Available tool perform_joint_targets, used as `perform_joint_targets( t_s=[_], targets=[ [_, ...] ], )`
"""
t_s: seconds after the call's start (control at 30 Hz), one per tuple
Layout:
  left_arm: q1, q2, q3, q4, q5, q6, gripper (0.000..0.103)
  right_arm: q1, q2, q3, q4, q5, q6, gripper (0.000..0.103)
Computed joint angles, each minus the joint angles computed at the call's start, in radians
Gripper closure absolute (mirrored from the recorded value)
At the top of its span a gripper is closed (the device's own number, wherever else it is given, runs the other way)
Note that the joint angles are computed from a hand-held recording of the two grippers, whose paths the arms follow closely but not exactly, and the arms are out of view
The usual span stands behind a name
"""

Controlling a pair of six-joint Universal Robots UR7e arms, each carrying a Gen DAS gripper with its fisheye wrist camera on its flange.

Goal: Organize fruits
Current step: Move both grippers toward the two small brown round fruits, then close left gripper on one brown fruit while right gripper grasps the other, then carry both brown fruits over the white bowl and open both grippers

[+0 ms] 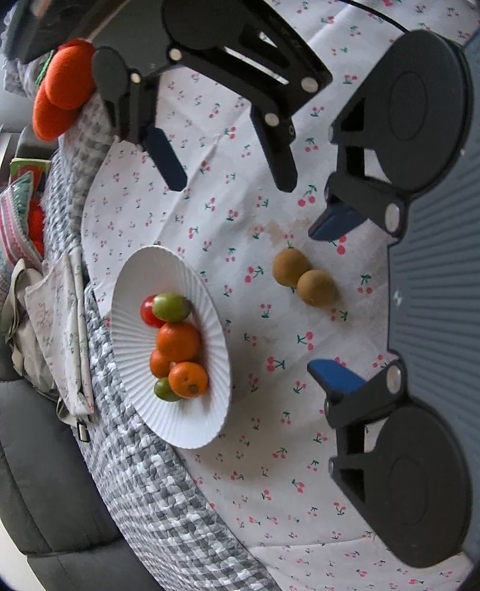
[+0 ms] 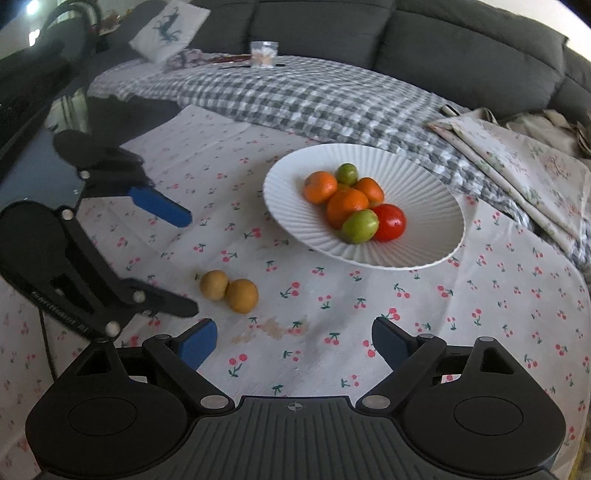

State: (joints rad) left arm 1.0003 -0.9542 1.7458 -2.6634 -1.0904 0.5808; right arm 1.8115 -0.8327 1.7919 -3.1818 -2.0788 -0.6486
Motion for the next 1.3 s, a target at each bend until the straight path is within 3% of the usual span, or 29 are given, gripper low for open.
perform_joint_targets(
  t_s=[0.13,0.4,0.6,0.93,1.3],
  targets=[
    [0.008,0.013,-0.001,0.008,-0.009,0.025,0.056,-0.003,0.003,0.001,0.0,0.012,-0.014,0.015],
    [0.013,0.031,0.01,-0.039,-0.011,0.063,0.08,0.0,0.013,-0.011,0.028,0.015,-0.037,0.028],
    [0.021,0.025,0.006,-0.039,-0.015,0.052,0.081,-0.003,0.021,-0.017,0.032,0.004,-0.043,0.037],
    [0.034,0.011,-0.023,-0.022,-0.001,-0.042,0.081,-0.014,0.049,-0.036,0.037,0.039,0.01,0.042],
    [0.043,0.008,-0.038,-0.016,0.002,-0.074,0.081,-0.017,0.091,-0.072,0.033,0.071,0.054,0.059]
  ],
)
